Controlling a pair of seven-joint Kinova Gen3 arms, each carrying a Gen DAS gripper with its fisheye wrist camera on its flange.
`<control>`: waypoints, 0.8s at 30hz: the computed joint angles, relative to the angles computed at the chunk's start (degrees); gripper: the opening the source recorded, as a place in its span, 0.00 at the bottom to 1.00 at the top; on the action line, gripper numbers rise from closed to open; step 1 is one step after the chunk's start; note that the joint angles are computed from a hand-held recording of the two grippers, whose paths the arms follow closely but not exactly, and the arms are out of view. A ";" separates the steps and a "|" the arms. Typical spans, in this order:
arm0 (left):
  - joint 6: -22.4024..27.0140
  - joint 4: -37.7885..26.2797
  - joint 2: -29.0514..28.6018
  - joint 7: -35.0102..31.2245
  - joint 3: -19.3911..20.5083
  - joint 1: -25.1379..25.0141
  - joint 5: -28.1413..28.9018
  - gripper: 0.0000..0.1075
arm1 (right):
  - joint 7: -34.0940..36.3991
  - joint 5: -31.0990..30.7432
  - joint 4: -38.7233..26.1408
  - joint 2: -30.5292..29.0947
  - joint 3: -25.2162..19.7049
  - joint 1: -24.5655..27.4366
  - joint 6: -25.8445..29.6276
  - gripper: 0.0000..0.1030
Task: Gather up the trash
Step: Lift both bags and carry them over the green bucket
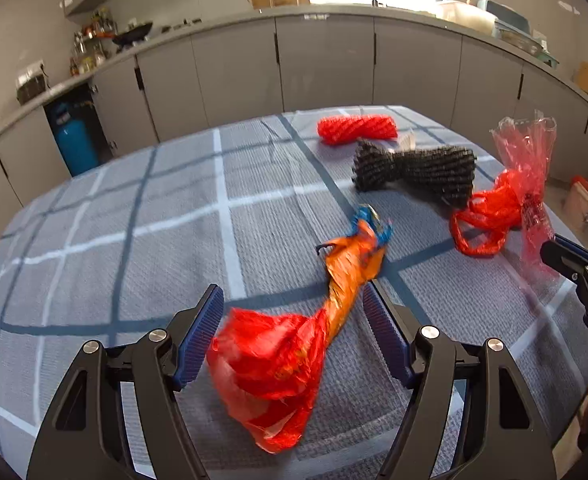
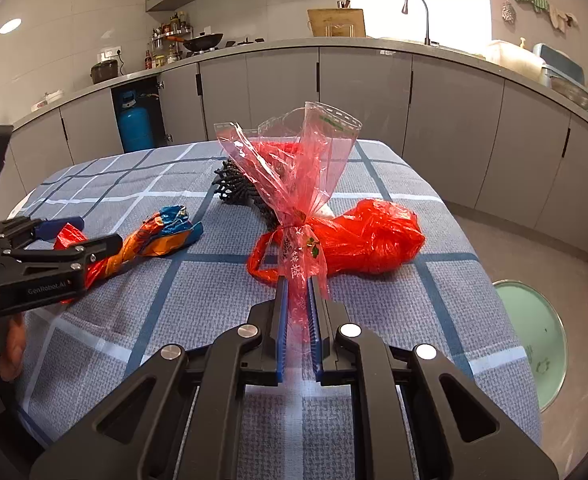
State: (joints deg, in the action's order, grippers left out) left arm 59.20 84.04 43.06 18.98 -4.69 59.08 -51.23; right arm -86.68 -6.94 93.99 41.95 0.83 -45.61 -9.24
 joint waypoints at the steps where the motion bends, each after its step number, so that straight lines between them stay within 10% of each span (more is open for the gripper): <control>1: -1.31 0.46 -0.16 -0.32 0.60 -1.07 0.84 0.66 | 0.01 0.04 0.01 0.03 -0.13 0.11 -0.03 0.11; 9: -3.07 1.26 -0.72 -1.70 0.22 -0.26 0.18 0.08 | 0.63 0.01 1.85 -0.61 -0.92 0.47 -3.04 0.11; 24: 11.46 -6.00 -0.98 -2.74 0.03 4.97 -7.00 0.04 | 3.90 -2.74 6.98 -4.62 -2.98 2.38 -9.86 0.11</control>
